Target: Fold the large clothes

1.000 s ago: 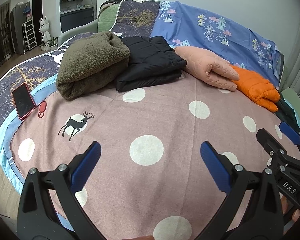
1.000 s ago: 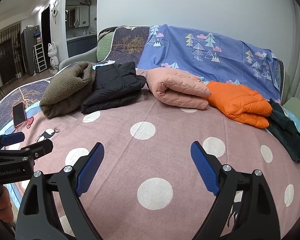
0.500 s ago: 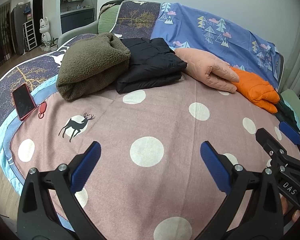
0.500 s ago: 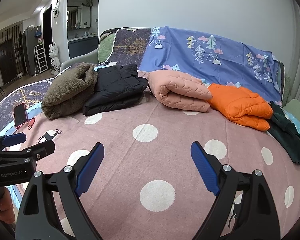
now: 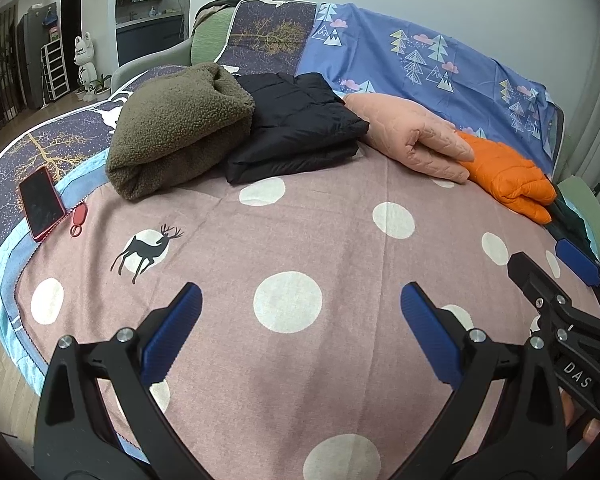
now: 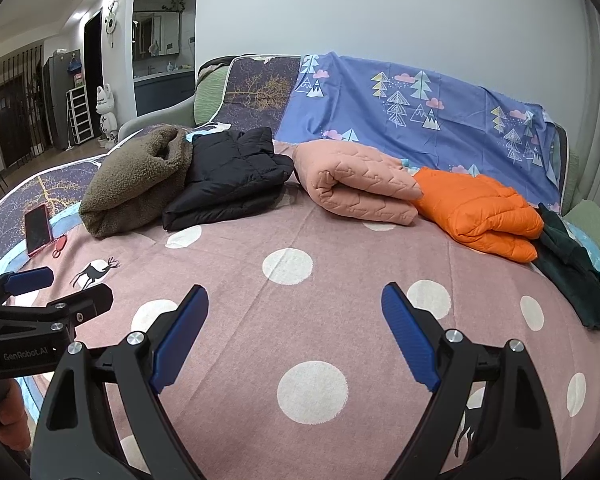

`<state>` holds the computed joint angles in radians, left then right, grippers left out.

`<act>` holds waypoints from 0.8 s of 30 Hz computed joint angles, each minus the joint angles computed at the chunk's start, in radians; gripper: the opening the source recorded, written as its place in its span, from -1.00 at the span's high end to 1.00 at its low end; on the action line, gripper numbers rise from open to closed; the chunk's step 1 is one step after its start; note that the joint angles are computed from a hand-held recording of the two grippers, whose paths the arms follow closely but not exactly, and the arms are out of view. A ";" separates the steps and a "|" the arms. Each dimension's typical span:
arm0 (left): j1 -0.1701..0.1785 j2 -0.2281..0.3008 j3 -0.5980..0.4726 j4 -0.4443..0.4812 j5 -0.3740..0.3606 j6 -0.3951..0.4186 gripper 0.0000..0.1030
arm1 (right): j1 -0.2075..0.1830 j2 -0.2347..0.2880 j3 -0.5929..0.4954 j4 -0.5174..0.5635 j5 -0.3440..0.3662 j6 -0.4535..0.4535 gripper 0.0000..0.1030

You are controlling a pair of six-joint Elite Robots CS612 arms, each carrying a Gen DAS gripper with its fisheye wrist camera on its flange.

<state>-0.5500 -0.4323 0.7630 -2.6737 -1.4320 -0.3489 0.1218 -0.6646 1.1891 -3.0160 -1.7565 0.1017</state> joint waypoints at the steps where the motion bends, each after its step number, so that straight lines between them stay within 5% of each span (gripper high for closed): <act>1: 0.000 0.001 -0.002 0.004 0.000 0.000 -0.96 | 0.000 0.000 -0.001 0.002 -0.001 -0.002 -0.72; 24: 0.003 0.009 -0.018 0.026 -0.008 0.004 -0.96 | 0.002 0.007 -0.013 0.018 -0.007 -0.002 -0.72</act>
